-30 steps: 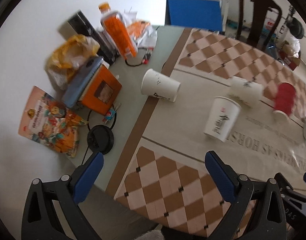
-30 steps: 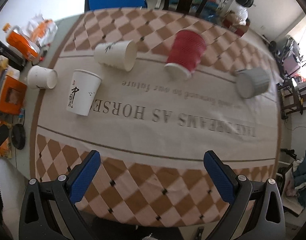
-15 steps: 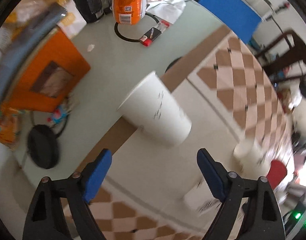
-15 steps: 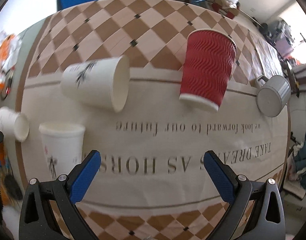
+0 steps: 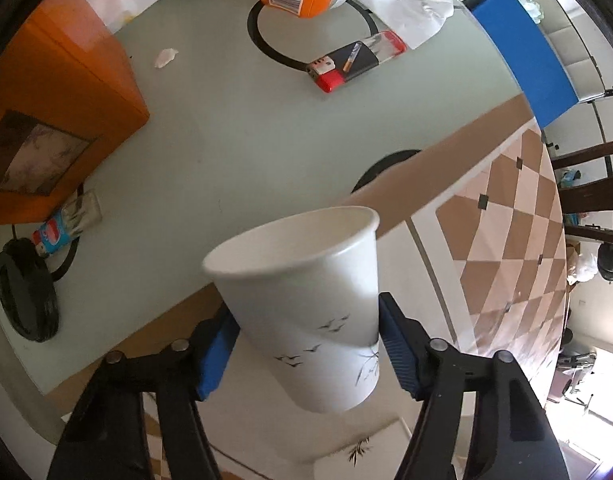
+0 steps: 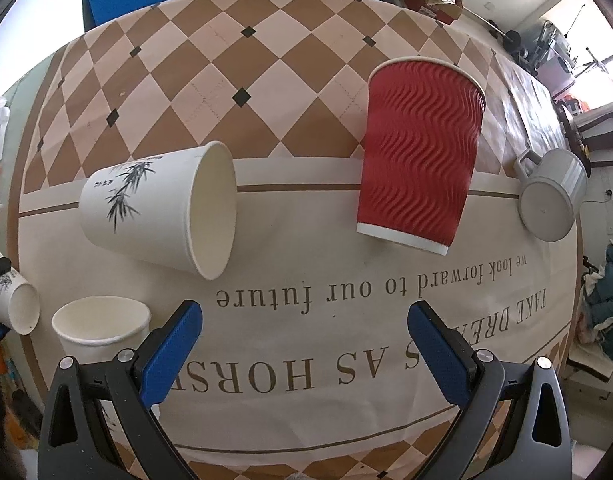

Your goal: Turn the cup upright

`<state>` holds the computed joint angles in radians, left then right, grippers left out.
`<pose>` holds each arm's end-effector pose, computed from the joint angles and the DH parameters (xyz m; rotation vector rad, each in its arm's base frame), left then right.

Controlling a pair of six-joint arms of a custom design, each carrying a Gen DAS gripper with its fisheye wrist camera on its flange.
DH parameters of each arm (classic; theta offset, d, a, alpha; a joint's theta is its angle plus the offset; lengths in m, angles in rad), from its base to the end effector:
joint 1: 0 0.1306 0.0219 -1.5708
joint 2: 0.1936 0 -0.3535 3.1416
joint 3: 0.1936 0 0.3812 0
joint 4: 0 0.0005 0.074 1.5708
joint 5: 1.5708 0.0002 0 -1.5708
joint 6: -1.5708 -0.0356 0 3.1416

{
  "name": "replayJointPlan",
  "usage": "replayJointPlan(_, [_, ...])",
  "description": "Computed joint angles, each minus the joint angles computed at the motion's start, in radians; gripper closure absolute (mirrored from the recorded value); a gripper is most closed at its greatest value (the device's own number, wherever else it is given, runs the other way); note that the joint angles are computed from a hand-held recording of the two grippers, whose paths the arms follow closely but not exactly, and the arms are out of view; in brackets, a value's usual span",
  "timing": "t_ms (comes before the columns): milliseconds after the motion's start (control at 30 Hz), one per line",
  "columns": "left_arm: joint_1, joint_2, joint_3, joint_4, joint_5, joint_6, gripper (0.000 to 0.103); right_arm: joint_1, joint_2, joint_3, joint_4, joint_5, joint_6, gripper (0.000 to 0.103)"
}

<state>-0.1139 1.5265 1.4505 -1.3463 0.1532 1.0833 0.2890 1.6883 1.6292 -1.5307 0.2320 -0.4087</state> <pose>0.4668 -0.0594 0.3432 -1.4233 2.7408 -0.3253 0.4898 0.1366 0.3360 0.1797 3.0555 -0.3451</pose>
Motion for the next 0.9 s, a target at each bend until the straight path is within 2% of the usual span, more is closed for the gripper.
replayJointPlan(300, [-0.047,0.028,0.072,-0.085,-0.162,-0.188,0.041,-0.013,-0.02,-0.013,0.003,0.002,0.001,0.0])
replayJointPlan(467, [-0.104,0.012,0.111,-0.136,-0.292,-0.324,0.041,-0.011,-0.061,-0.03,-0.002,0.011,-0.003,0.0])
replayJointPlan(600, [-0.145,-0.018,0.121,-0.166,-0.355,-0.404,0.041,-0.014,-0.11,-0.06,-0.004,0.018,-0.003,0.0])
replayJointPlan(767, [-0.24,-0.081,0.118,-0.224,-0.397,-0.41,0.041,-0.045,-0.19,-0.129,-0.008,0.014,0.015,0.0])
replayJointPlan(900, [-0.34,-0.116,0.132,-0.277,-0.406,-0.378,0.041,-0.093,-0.278,-0.203,-0.005,0.001,0.056,0.0])
